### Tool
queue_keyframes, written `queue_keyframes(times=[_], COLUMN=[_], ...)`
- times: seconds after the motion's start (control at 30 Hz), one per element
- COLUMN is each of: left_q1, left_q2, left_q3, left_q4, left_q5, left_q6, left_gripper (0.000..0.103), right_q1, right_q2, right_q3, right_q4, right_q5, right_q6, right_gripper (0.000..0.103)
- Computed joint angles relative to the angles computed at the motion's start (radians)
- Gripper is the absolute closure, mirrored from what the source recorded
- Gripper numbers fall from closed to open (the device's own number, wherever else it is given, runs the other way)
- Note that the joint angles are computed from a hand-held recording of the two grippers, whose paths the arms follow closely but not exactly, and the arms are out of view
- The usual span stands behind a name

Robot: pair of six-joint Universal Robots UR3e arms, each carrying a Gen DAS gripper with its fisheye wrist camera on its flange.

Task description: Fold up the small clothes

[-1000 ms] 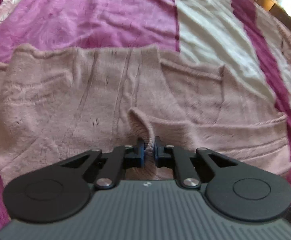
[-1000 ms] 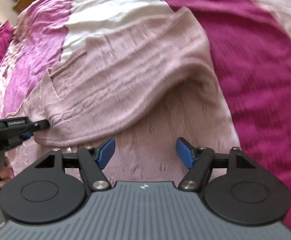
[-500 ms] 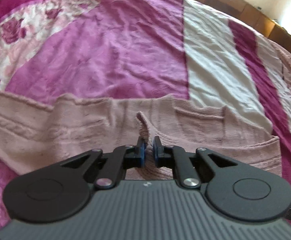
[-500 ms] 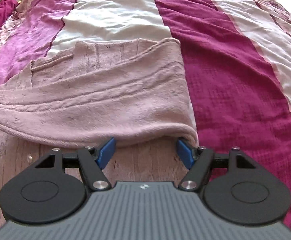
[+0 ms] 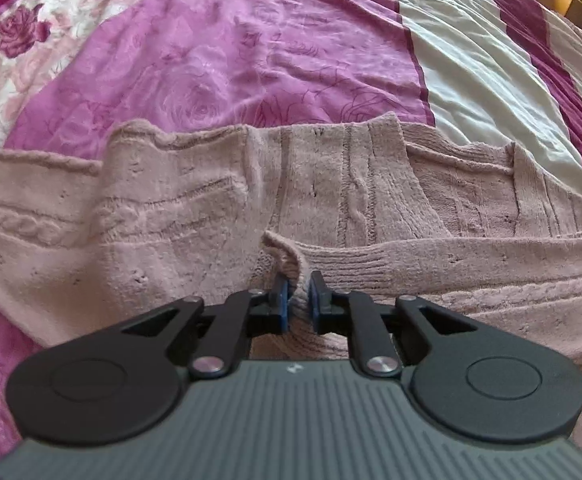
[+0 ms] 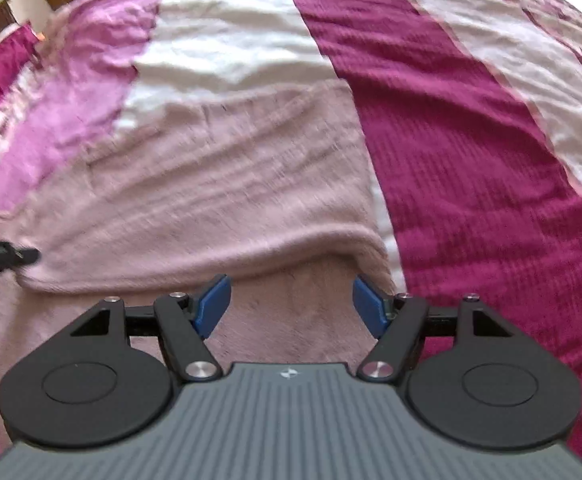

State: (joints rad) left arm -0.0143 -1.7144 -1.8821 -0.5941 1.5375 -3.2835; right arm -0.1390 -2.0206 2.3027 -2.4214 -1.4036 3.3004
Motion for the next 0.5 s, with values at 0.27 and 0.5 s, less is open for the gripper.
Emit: queue_keyframes(times=[0.27, 0.5], left_q1=[-0.033, -0.022], left_q2=[0.011, 0.022], left_q3=[-0.003, -0.006], left_q4=[-0.037, -0.053], left_q5=[0.078, 0.071], left_q6=[0.003, 0.003], left_gripper=[0.057, 0.056], right_q1=[0.034, 0.072], right_q2=[0.201, 0.24], right_q3=[-0.075, -0.075], right_q4=[-0.074, -0.049], right_q5=[-0.033, -0.066], right_q6=[-0.074, -0.099], right_gripper=[0.029, 0.026])
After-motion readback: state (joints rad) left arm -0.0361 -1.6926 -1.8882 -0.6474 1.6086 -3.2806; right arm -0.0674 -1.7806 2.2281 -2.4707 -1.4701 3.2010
